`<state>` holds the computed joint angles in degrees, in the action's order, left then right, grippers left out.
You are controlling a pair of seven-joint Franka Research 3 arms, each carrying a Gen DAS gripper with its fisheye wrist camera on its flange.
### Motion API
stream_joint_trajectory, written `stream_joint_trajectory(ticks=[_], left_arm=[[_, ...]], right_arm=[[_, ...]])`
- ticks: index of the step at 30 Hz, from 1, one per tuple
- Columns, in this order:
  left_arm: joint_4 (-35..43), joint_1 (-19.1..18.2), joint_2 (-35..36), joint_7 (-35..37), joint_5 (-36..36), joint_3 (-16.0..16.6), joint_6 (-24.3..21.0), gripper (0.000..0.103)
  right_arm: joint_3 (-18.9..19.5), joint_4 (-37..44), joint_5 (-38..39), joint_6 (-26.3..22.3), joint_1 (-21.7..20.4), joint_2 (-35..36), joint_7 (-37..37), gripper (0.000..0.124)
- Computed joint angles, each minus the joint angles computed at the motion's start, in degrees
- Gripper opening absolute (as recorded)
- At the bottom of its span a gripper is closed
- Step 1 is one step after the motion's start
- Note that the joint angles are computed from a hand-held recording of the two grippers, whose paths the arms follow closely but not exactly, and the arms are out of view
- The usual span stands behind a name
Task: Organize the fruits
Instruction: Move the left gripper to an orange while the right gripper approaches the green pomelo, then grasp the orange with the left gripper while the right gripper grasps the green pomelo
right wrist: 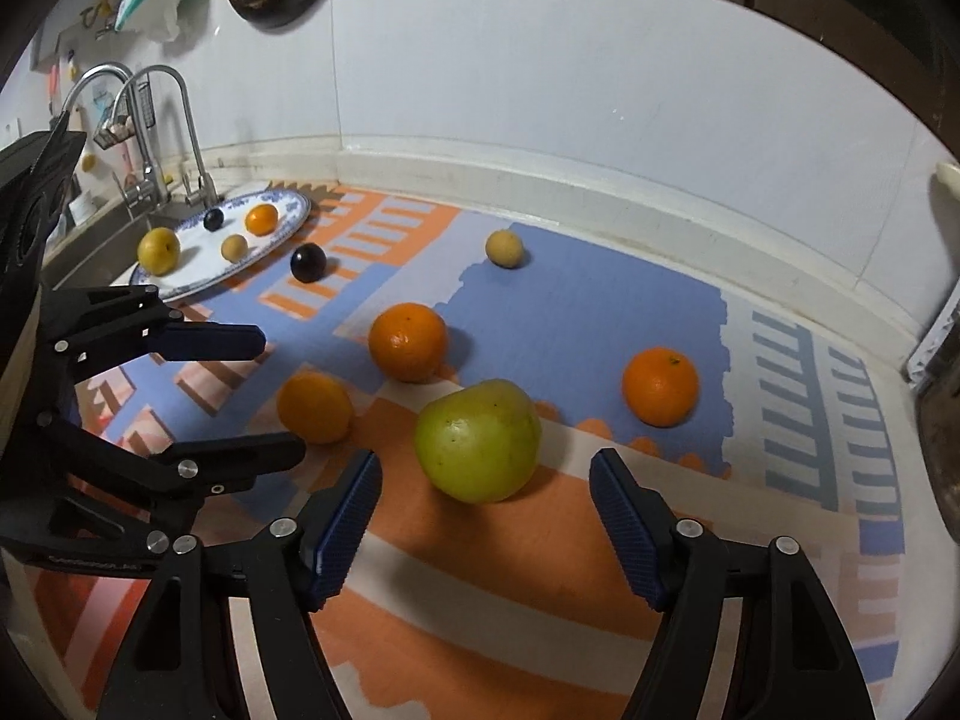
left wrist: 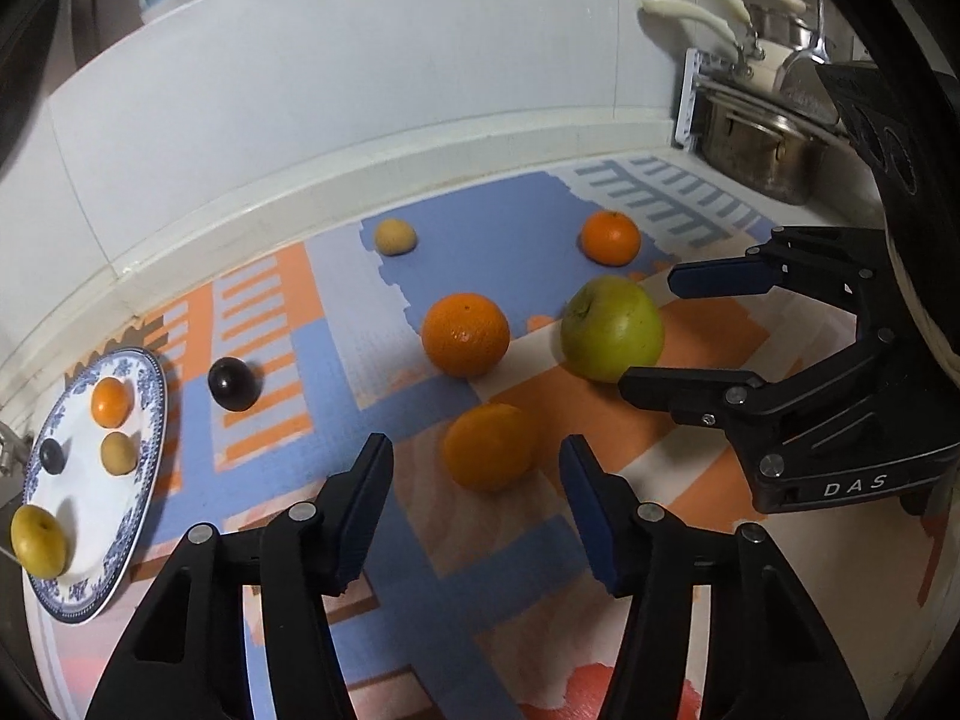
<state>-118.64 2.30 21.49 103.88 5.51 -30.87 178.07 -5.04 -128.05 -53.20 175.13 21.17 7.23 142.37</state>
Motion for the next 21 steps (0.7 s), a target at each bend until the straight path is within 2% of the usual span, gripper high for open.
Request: stream_joint_trajectory(ticks=[4, 10, 14, 19, 21], left_arm=[[1.7, 1.5, 1.6, 1.9, -1.0, -2.0, -2.1, 0.053], [4.7, 0.2, 3.8, 3.8, -3.2, -1.4, -5.3, 0.043], [5.6, 0.6, 4.4, 5.5, -5.5, -2.1, -6.7, 0.035], [5.6, 1.0, 4.3, 7.4, -8.5, -2.5, -7.0, 0.035], [5.2, 0.8, 4.0, 7.6, -9.4, -2.4, -6.6, 0.035]], right_arm=[[0.8, 0.4, 5.9, 0.1, -0.6, 1.6, -5.9, 0.067], [1.3, 0.4, 17.1, 1.3, -0.8, 3.2, -15.4, 0.062], [0.3, 0.4, 21.6, 2.3, 0.5, 3.8, -18.8, 0.06], [2.4, 0.4, 30.3, 3.1, -0.5, 4.7, -26.5, 0.05], [0.2, 0.3, 30.9, 3.5, 1.7, 4.9, -26.5, 0.05]])
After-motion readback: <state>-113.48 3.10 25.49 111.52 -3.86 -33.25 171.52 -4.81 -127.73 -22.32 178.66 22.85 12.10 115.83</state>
